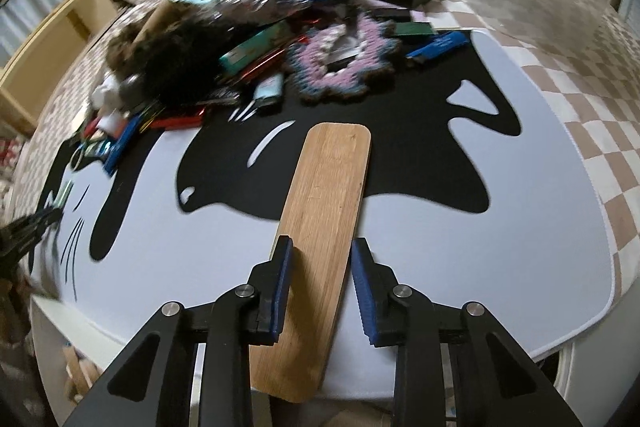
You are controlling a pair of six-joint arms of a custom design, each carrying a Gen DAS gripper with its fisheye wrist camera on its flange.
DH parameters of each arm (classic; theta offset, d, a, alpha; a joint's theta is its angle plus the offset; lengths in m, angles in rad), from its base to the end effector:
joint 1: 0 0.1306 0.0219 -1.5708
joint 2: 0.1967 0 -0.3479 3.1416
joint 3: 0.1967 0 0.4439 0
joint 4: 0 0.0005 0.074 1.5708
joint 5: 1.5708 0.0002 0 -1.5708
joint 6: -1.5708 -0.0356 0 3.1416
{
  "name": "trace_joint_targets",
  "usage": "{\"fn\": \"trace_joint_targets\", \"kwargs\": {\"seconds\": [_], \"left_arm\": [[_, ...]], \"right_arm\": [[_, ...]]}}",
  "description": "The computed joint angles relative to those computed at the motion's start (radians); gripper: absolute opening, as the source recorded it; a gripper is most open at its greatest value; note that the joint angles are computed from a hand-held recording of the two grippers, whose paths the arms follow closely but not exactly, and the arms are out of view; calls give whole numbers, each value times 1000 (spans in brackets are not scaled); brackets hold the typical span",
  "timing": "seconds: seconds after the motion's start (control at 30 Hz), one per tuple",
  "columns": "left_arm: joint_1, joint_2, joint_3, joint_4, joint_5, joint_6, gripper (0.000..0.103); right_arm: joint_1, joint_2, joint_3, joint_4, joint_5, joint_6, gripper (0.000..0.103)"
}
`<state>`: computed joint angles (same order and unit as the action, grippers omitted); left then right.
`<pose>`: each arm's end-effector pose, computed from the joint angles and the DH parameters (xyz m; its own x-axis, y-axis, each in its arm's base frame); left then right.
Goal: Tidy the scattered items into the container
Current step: 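Lift the green tube with the left gripper while the right gripper lifts the wooden plaque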
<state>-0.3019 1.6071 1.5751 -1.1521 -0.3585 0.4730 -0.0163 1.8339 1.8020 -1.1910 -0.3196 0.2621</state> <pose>0.5633 -0.1629 0.3554 -0.8565 -0.1801 -0.4838 -0.2674 0.9564 0.1175 0.6566 0.0000 0.3268 -0.8841 -0.2316 -0.4058 -0.3320 0.9225 0.1969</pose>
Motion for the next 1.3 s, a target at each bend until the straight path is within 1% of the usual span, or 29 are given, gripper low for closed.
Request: {"fn": "trace_joint_targets", "kwargs": {"seconds": [0.03, 0.1, 0.13, 0.2, 0.27, 0.3, 0.37, 0.43, 0.5, 0.57, 0.63, 0.7, 0.73, 0.77, 0.8, 0.87, 0.9, 1.1, 1.3], "left_arm": [[1, 3, 1, 4, -4, 1, 39], [3, 8, 3, 13, -11, 2, 44], [4, 8, 1, 18, -12, 3, 45], [7, 9, -2, 30, -13, 3, 46], [9, 9, -5, 39, -11, 8, 46], [11, 8, -9, 46, -8, 14, 46], [14, 5, -14, 55, -1, 28, 46], [15, 2, -17, 59, 2, 39, 46], [22, -5, -23, 64, 6, 30, 45], [25, -8, -25, 66, 10, 26, 41], [26, -8, -23, 65, 21, 30, 29], [27, -10, -23, 65, 35, 32, 24], [28, -12, -24, 64, 41, 33, 24], [29, -14, -25, 63, 49, 32, 24], [30, -15, -25, 61, 55, 32, 24], [31, -16, -23, 59, 67, 30, 23], [31, -17, -22, 57, 73, 30, 23], [26, -12, -11, 61, 94, 24, 23], [15, -29, -7, 99, 87, 16, 23]], "right_arm": [[0, -2, -2, -11, -7, 22, 31], [0, -2, 1, -41, -24, 68, 31], [-1, 1, 6, -58, -33, 87, 31], [-2, -4, 1, -67, -38, 109, 31], [-4, -14, -14, -55, -40, 98, 34], [-5, -13, -14, -59, -49, 90, 39], [-2, -16, -18, -66, -63, 85, 67], [7, -28, -33, -62, -61, 94, 75], [25, -50, -65, -33, -13, 121, 75], [41, -67, -91, -7, 33, 135, 75], [49, -70, -98, 5, 61, 123, 75], [52, -68, -95, 5, 75, 113, 75], [54, -71, -98, 11, 87, 117, 72], [56, -76, -105, 20, 97, 120, 67], [57, -80, -111, 28, 106, 123, 64], [53, -81, -111, 31, 106, 118, 52], [49, -80, -108, 31, 101, 113, 49], [49, -66, -95, 29, 84, 85, 47], [24, -18, -18, -10, 28, -20, 47]]}}
